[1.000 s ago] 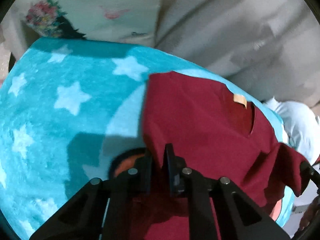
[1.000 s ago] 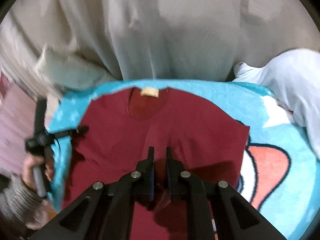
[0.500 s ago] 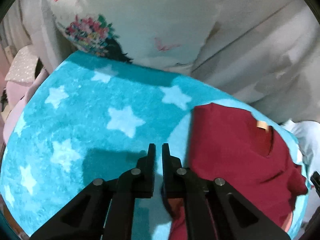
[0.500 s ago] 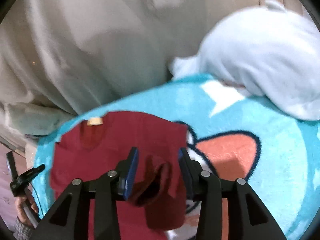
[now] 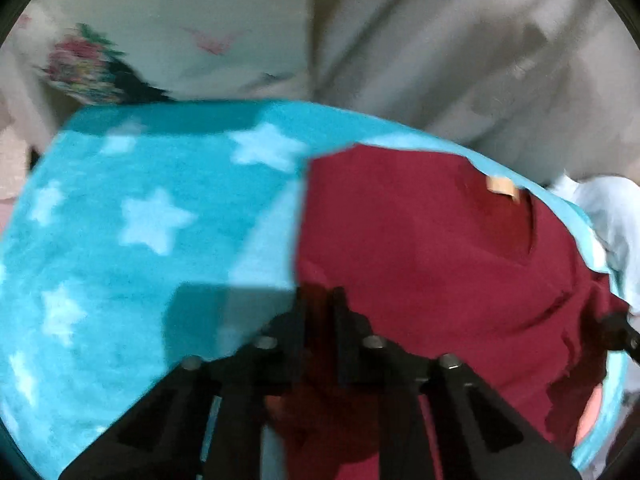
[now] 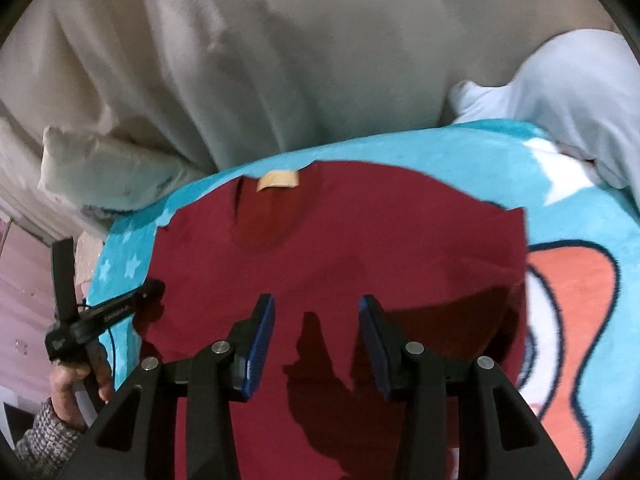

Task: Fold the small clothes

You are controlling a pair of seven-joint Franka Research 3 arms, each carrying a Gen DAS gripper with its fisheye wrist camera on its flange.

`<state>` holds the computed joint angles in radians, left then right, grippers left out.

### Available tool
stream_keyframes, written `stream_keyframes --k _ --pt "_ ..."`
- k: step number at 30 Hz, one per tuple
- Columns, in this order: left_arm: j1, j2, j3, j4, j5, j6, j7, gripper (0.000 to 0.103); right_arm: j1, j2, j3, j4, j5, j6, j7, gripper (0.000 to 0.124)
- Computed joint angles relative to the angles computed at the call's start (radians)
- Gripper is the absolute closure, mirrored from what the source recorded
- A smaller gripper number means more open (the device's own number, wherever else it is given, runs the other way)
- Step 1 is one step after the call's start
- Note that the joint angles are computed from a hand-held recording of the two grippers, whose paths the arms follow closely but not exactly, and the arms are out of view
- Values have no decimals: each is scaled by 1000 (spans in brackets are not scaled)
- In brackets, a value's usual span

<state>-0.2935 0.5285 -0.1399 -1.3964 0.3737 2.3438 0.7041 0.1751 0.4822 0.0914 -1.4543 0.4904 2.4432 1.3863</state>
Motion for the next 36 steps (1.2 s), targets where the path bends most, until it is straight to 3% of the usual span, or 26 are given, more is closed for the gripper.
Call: stream_keyframes --k 2,5,7,11,15,18,20,23,26,28,30,36 --pt "-18 -22 34 -24 51 -26 -52 99 9 8 5 11 -8 -12 -6 76" --pt "64 -113 -7 -181 -35 108 -40 99 25 13 8 18 -16 -10 -4 76" --pt "93 -187 -21 -293 -70 181 -25 95 31 13 7 14 -17 -3 5 76" --pt "110 -302 -39 -459 -116 255 -39 74 25 4 -10 -9 -27 -5 29 76" --pt "112 -383 -59 -574 -170 312 -44 68 18 -34 -85 -88 -101 41 164 78" --pt "109 -452 -71 -670 -227 365 -44 59 28 -120 -159 -226 -176 165 372 76" --pt "108 -491 -76 -724 -275 388 -28 59 -5 -188 -154 -325 -159 226 422 75" --pt "92 -545 -82 -800 -335 404 -20 57 -72 -261 -98 -417 -58 213 328 74" --pt "68 -572 -87 -854 -376 414 -28 56 -117 -326 -55 -495 111 126 140 73" --pt "33 -585 -80 -891 -444 424 -19 56 -125 -349 -53 -528 199 40 50 72" --pt "41 -605 -105 -916 -374 443 -109 54 -124 -366 -58 -563 264 -38 -31 72" --pt "-13 -644 -124 -981 -400 503 -200 54 -120 -392 -76 -629 453 -228 -241 71"
